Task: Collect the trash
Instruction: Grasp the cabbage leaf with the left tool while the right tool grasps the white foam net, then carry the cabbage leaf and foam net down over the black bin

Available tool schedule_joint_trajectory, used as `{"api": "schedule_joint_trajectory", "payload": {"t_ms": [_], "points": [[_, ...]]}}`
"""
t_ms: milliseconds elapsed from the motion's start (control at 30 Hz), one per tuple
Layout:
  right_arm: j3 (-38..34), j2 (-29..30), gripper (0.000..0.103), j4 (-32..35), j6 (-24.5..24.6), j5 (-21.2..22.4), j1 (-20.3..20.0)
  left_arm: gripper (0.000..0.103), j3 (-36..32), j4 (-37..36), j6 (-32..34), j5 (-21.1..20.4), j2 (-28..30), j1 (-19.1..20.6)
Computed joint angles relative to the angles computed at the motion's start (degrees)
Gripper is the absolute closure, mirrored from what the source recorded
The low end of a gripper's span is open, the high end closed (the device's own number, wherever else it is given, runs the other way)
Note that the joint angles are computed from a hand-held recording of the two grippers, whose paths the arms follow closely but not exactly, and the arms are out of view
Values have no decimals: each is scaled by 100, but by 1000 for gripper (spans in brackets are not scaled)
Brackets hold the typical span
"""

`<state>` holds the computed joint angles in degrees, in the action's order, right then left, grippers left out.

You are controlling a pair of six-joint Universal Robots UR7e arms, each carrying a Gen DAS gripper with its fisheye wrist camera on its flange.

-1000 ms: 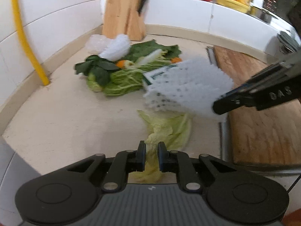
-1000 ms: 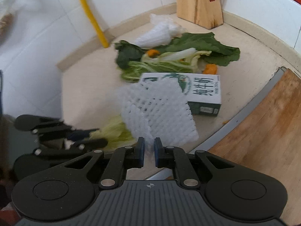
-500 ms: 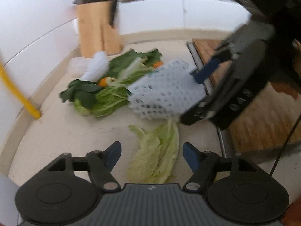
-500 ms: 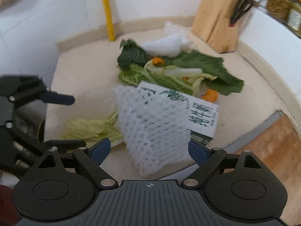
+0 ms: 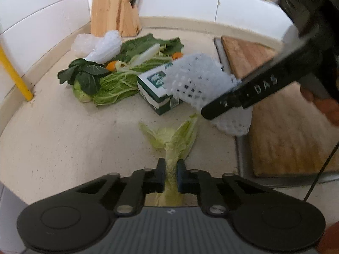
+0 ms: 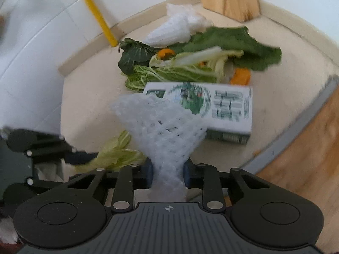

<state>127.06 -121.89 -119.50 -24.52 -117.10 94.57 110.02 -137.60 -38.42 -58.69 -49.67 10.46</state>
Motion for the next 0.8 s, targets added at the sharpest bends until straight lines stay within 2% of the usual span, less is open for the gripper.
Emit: {"api": "schedule_joint_trajectory", "payload": {"t_ms": [200,367,533,800], "points": [[234,-422,70,-46,577,80,297,97,369,-372,-389,139,-355,-106],[334,-487,70,-255,1045,-227,887,97,643,-571,-637,296,-624,-237],[477,-486,70,-492,1410,-456,1238,97,830,-674,-844,468,-852,-355],[467,-484,69,-485,1860,-360,1309,99,1085,-705,-1110,565,-1044,-461]]}}
